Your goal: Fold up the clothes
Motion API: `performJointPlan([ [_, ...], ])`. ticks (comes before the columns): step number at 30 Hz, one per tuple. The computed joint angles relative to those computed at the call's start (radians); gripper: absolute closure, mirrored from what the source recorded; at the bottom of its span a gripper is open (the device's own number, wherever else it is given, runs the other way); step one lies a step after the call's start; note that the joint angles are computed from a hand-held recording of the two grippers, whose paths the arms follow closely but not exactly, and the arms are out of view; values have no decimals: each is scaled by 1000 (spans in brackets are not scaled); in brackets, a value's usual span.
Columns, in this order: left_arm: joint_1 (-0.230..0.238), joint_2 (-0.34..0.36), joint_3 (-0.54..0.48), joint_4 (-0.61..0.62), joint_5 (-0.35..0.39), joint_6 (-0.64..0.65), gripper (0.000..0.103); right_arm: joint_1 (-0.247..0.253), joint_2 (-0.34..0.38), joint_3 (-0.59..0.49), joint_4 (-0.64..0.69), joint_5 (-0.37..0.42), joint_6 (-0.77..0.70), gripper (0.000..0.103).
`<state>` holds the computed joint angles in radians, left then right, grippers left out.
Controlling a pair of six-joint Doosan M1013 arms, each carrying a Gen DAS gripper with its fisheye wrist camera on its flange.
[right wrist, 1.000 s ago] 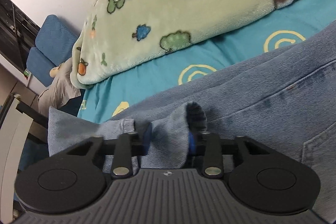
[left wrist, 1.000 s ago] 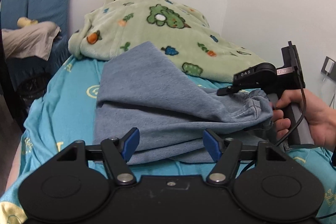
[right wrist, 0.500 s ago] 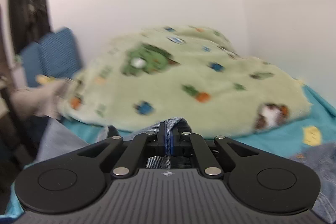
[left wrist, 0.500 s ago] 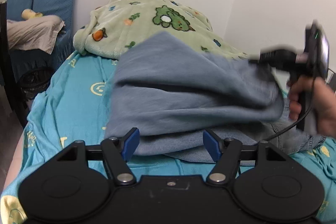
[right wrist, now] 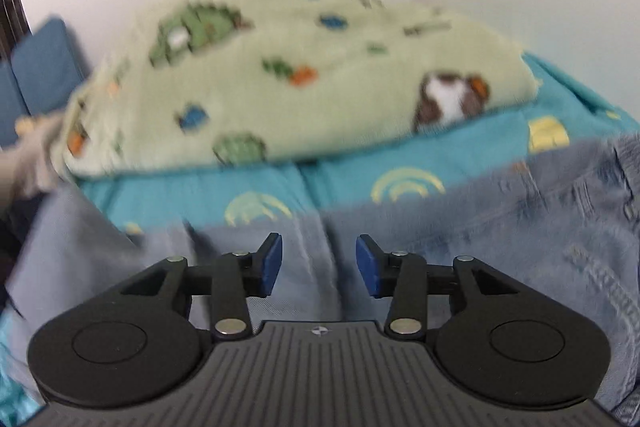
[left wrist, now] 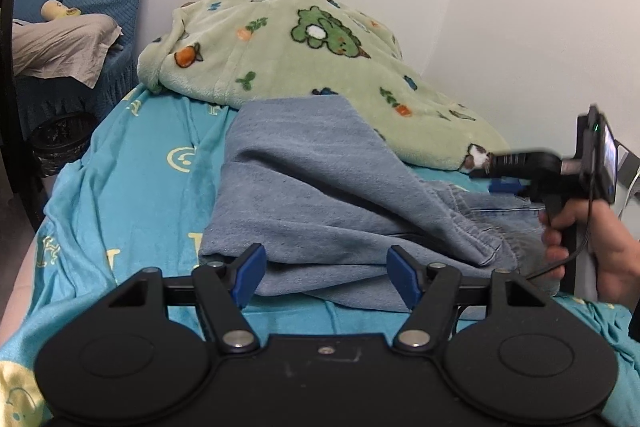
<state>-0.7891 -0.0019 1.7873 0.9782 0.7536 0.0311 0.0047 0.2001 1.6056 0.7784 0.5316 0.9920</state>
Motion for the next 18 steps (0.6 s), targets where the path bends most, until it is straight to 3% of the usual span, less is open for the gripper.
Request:
performJointPlan([
  [2, 1, 0, 0, 0, -4, -7, 39, -2, 4, -11, 97, 56, -55, 54],
  [5, 4, 0, 3, -2, -12, -18, 39, 5, 33, -40, 134, 186, -59, 50],
  [9, 9, -2, 10, -6, -22, -23, 39, 34, 62, -60, 82, 222, -4, 50],
  [10, 9, -2, 12, -7, -24, -23, 39, 36, 68, -63, 88, 236, 10, 53],
  [13, 11, -3, 15, -15, -31, -22, 39, 34, 59, -57, 154, 253, -18, 84],
  [15, 11, -4, 16, -9, -31, -29, 39, 33, 43, -49, 188, 237, -34, 87],
  [18, 8, -5, 18, 5, -26, -43, 39, 29, -7, -15, 278, 136, -116, 94],
])
